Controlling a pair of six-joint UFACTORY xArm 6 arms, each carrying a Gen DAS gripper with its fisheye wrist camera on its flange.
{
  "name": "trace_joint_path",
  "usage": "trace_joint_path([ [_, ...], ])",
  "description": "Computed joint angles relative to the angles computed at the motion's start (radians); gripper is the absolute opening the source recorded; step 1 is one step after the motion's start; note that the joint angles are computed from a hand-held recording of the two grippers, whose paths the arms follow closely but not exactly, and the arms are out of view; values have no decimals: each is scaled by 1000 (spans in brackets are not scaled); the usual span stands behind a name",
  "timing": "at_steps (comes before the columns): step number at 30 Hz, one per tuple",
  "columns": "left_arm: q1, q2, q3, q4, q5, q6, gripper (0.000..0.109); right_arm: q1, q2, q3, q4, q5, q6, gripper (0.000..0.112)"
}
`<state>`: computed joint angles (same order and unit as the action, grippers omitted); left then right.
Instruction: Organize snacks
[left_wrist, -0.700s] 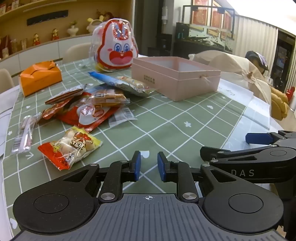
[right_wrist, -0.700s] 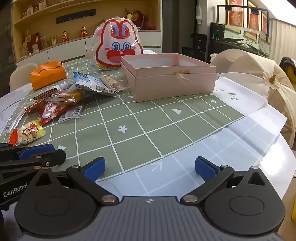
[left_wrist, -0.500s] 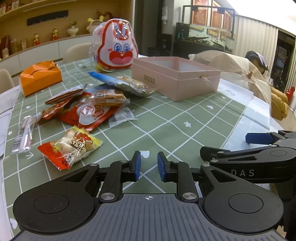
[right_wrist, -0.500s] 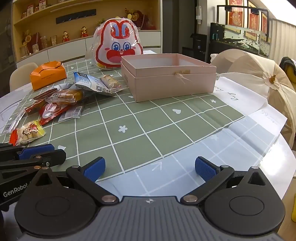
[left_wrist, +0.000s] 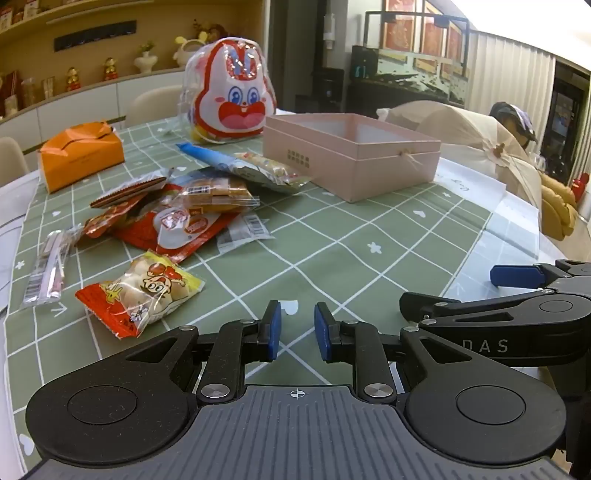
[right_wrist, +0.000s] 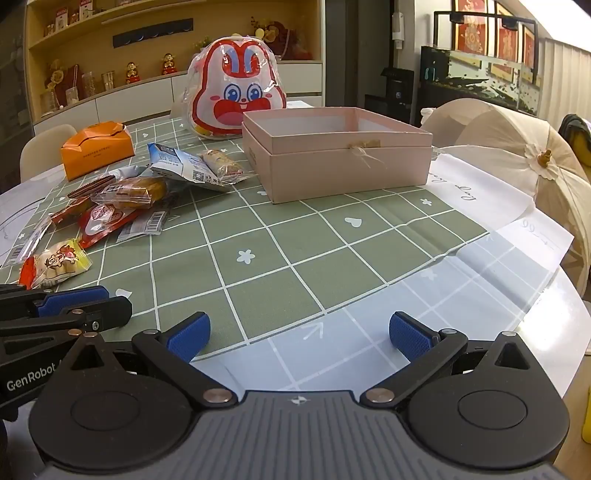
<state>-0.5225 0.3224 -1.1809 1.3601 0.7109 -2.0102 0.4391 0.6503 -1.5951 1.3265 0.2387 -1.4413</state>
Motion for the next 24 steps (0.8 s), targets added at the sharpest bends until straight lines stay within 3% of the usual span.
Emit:
trace_joint_path([
  [24, 0, 0, 0, 0, 0, 0, 24, 0, -1, 2, 17, -1, -17, 103],
])
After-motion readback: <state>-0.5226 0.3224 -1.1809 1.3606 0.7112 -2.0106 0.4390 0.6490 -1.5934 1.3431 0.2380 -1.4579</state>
